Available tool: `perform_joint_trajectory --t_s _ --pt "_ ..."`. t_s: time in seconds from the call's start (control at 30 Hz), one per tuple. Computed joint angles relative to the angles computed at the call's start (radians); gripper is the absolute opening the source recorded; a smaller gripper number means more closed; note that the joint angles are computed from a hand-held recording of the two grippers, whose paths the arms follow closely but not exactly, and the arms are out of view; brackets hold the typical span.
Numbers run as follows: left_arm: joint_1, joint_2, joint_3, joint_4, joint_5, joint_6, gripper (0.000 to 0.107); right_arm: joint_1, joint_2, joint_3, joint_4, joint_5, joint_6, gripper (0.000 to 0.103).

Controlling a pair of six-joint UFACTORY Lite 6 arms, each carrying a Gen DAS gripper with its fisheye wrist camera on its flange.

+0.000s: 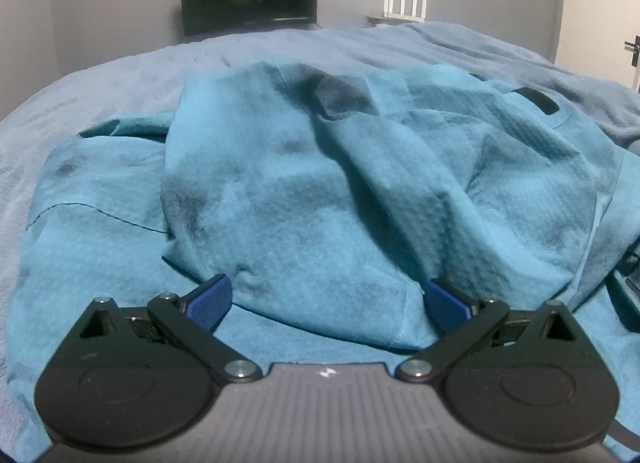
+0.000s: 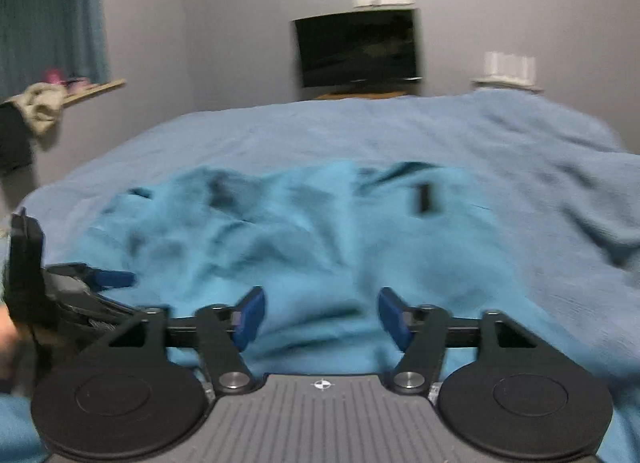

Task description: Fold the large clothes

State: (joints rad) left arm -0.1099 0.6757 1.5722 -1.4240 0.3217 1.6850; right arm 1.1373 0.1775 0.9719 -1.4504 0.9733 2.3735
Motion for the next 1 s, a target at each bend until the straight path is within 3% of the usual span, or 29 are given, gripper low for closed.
perform_joint_trajectory --t_s 0.1,0.2,0.27,0.33,0.5,0.6,0.77,1.0 --pt "0.004 -0.073 -0.078 -0.051 -0.034 0.035 0.103 0.014 -0.070 -0.102 -0.020 0.024 0.114 0.082" --pt "0.016 -0.255 -0.246 -0.295 -0.045 0.280 0.103 0.007 -0.050 -0.136 -0.050 0.026 0.174 0.082" --pt "0.033 -0.404 -0.351 -0.312 -0.030 0.328 0.103 0.005 -0.053 -0.156 -0.066 -0.011 0.197 0.082" --pt "0.058 -0.553 -0.441 -0.161 -0.019 0.218 0.103 0.007 -0.033 -0.161 -0.096 -0.037 0.215 0.082" --pt "0.146 -0.824 -0.588 0.362 0.051 -0.286 0.103 0.056 -0.070 -0.167 -0.102 0.018 0.195 0.082" --pt "0.247 -0.951 -0.618 0.565 0.166 -0.445 0.103 0.114 -0.178 -0.162 -0.033 0.082 0.060 0.082" --pt "0.556 -1.097 -0.606 0.602 0.466 -0.408 0.103 0.335 -0.363 -0.127 0.115 0.331 -0.251 0.090" --pt "1.061 -1.025 -0.420 0.582 0.954 -0.301 0.103 0.777 -0.514 -0.083 0.378 0.704 -0.419 0.090"
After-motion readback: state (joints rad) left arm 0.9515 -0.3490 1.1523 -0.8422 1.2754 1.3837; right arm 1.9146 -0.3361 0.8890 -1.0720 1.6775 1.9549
